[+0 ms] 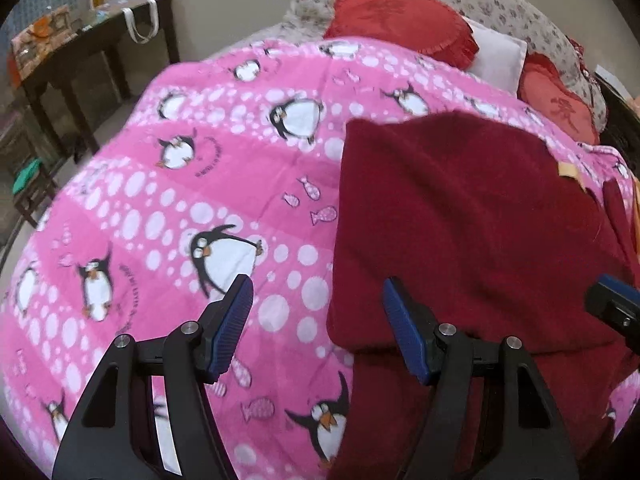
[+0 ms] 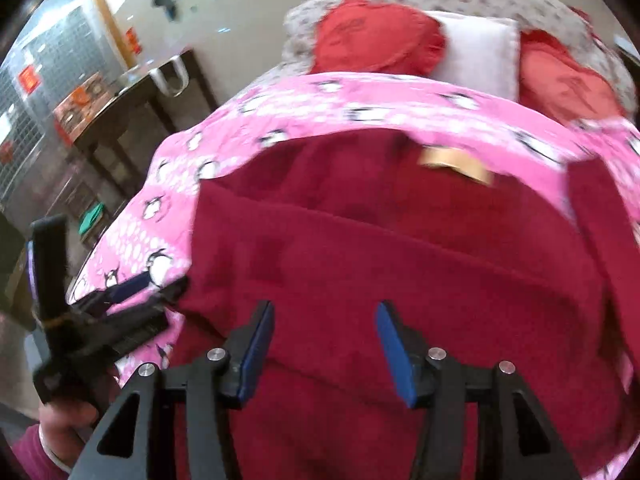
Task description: Fold small clothes
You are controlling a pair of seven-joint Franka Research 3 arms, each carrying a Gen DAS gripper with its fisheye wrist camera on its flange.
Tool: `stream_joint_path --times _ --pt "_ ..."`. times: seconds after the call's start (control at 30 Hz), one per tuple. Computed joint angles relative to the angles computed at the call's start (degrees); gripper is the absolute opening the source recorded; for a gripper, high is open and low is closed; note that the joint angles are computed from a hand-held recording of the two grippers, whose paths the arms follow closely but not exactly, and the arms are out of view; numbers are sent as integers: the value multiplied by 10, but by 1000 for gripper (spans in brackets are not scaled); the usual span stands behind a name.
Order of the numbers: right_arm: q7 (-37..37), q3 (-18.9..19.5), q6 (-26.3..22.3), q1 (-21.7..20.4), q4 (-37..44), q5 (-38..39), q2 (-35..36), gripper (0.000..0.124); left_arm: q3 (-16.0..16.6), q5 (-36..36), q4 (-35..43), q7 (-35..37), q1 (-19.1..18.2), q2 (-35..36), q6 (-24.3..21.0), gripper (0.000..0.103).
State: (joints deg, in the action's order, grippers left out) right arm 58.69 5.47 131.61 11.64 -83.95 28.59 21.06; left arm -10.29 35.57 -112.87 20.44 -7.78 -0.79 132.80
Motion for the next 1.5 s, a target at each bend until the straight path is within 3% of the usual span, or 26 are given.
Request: stream_joint_path --times 0.17,0.33,0.5,0.6,0.73,0.9,1.0,1.1,1.33,1.43,1.5 --pt "-23 -19 26 -26 -23 -5 -16 52 -18 34 38 -19 -21 5 -72 68" --pt "14 -38 -3 -43 8 -33 15 52 -25 50 85 -20 -46 30 -116 68" --pt "-22 -20 -25 -73 7 15 10 52 -25 71 111 -17 -65 37 -141 68" --pt "-49 -18 -15 -83 -33 45 -23 52 -21 64 111 -19 -65 37 -124 68" --pt "-84 -26 15 -88 -103 81 -73 52 -12 24 114 -1 -55 55 -69 68" --pt "-75 -41 51 -84 -153 92 -104 52 -4 -23 127 26 -46 98 -1 68" --pt "-55 -50 82 -85 -177 96 -121 52 0 -31 152 55 -52 130 -9 68" --pt "-30 -57 112 -86 -175 88 -121 52 5 -26 154 77 -59 137 -12 68" --pt "30 -59 123 -98 -109 71 -90 52 8 -46 86 78 -46 94 60 68" --pt "51 -61 127 -107 -80 69 -76 68 6 -43 81 84 -46 93 62 68" --pt "56 -61 122 -111 -66 57 -68 68 6 -43 80 78 -46 93 65 69"
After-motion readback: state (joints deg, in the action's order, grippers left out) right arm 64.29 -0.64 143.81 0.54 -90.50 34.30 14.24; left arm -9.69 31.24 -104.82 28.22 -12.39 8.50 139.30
